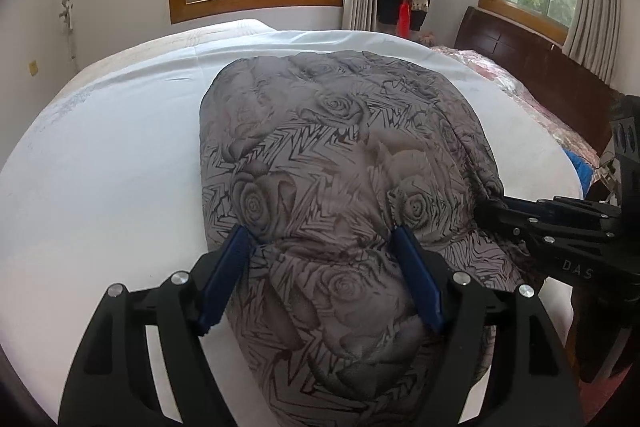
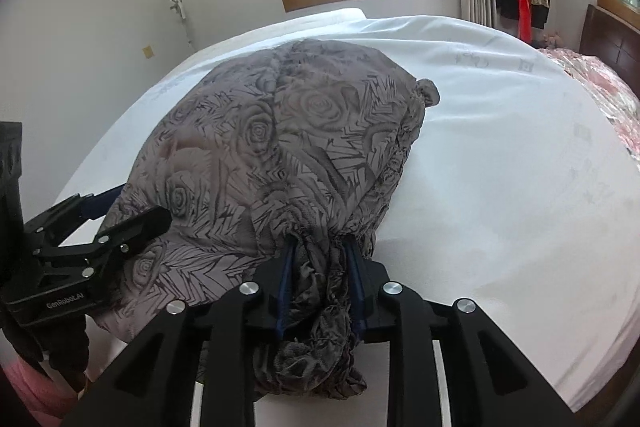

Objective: Fold large clothes

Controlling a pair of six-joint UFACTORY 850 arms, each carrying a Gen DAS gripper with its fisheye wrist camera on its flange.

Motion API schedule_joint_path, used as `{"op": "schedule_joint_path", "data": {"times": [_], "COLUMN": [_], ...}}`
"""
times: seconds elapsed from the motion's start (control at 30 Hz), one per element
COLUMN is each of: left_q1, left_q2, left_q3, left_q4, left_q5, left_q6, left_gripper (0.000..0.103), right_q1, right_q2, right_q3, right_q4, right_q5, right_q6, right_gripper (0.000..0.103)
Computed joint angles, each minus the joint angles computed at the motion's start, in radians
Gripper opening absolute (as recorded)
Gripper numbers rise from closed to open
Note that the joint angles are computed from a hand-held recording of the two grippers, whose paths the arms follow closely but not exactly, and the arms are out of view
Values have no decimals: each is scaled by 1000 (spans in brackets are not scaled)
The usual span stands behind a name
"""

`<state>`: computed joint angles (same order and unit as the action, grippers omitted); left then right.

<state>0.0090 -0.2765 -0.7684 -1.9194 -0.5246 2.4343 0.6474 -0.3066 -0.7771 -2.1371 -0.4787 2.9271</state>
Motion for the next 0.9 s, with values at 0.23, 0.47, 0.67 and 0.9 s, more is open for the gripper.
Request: {"op": "schedule_joint_path", "data": {"times": [0.23,0.47,0.67,0.9], "left_q1": [41,7,-60,-72], "left_q2": [52,69,-57,-138], "left_q3": [-14,-70,-223,-273], "left_q4": [155,46,186,203], "left_q5": [-29,35,173,197], "left_q6": [-162,-132,-392,-411], "left_gripper": [73,73,68,71], "right_q1": [3,-20,-106,-155], "right_q2": [98,69,-67,-150], "right_q3": [8,-132,-287,-320], "right_q4": [140,348,537,645], "right_q5": [-11,-44,56,70], "right_q6": [-186,-488,-672,-746], "right_gripper": [33,33,33,36]}}
